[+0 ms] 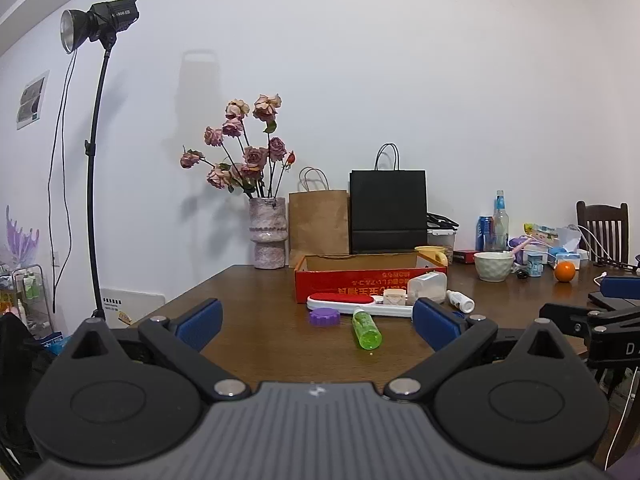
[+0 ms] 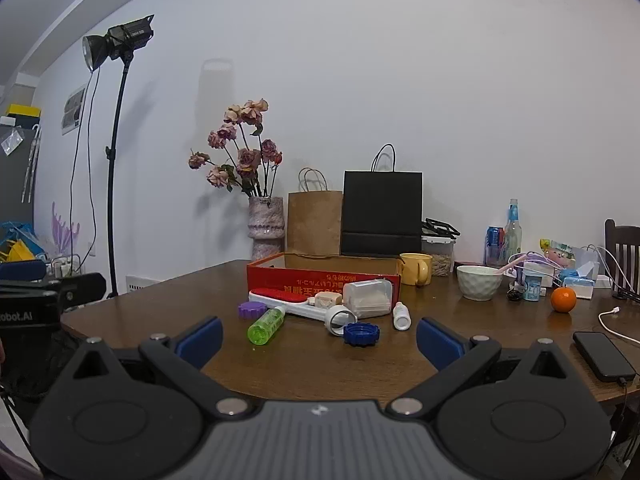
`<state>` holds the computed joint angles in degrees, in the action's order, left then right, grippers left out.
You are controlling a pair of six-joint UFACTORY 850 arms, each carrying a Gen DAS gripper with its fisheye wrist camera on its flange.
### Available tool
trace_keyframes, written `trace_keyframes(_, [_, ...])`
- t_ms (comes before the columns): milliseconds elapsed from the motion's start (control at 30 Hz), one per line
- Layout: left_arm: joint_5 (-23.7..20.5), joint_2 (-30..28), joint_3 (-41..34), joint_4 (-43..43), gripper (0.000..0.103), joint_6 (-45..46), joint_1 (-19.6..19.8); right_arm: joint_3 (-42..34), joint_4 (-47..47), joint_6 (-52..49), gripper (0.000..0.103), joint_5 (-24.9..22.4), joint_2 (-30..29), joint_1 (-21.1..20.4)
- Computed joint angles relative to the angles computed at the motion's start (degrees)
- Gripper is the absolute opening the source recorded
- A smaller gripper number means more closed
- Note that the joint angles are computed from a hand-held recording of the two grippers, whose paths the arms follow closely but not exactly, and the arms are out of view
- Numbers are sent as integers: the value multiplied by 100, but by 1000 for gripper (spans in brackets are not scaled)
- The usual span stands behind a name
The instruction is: Organize rigid objects
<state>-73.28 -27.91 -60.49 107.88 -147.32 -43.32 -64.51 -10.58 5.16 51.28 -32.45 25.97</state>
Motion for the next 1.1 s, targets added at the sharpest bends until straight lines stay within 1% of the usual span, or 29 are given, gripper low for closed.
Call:
trace_keyframes(533, [-25, -5, 10, -26, 103, -11, -16, -51, -39, 0, 103, -61, -35, -5])
trace_keyframes(1100, [-94, 14, 24, -13, 103, 32, -30, -33, 12, -151, 103, 4, -25, 19])
